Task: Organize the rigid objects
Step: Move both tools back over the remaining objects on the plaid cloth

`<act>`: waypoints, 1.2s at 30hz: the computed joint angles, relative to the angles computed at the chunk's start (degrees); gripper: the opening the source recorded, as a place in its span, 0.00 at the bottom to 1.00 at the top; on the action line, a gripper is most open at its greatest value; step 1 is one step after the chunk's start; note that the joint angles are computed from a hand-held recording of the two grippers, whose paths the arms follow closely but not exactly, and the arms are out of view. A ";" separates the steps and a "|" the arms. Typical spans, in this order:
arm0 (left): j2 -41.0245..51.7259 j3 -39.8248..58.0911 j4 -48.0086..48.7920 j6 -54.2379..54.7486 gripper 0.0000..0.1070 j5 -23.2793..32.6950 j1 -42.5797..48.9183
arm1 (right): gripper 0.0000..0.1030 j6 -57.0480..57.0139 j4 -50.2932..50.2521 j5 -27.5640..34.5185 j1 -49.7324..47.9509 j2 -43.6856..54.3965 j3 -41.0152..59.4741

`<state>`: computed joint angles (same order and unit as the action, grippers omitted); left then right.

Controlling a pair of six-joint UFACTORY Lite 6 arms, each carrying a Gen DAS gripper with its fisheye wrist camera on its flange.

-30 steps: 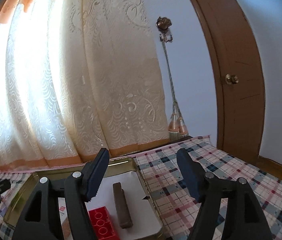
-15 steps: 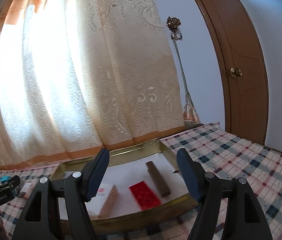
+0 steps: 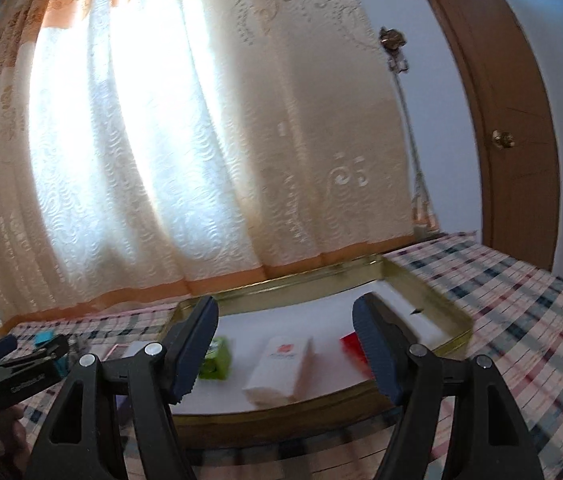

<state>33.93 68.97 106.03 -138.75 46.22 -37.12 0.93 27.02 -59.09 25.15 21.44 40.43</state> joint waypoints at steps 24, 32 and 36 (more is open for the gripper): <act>-4.20 -8.13 2.69 -3.12 0.96 -0.48 10.80 | 0.70 -9.12 7.44 8.41 13.03 8.19 13.37; -4.58 -9.19 3.18 -2.43 0.96 -1.53 17.28 | 0.62 -15.26 12.18 20.67 16.53 15.71 26.58; -4.47 -9.20 3.34 -1.97 0.96 -2.33 20.52 | 0.61 -19.97 16.21 28.01 17.23 20.63 34.86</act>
<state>29.46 59.77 109.37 -140.72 43.88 -16.60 -19.05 43.24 -31.08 42.37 42.07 75.29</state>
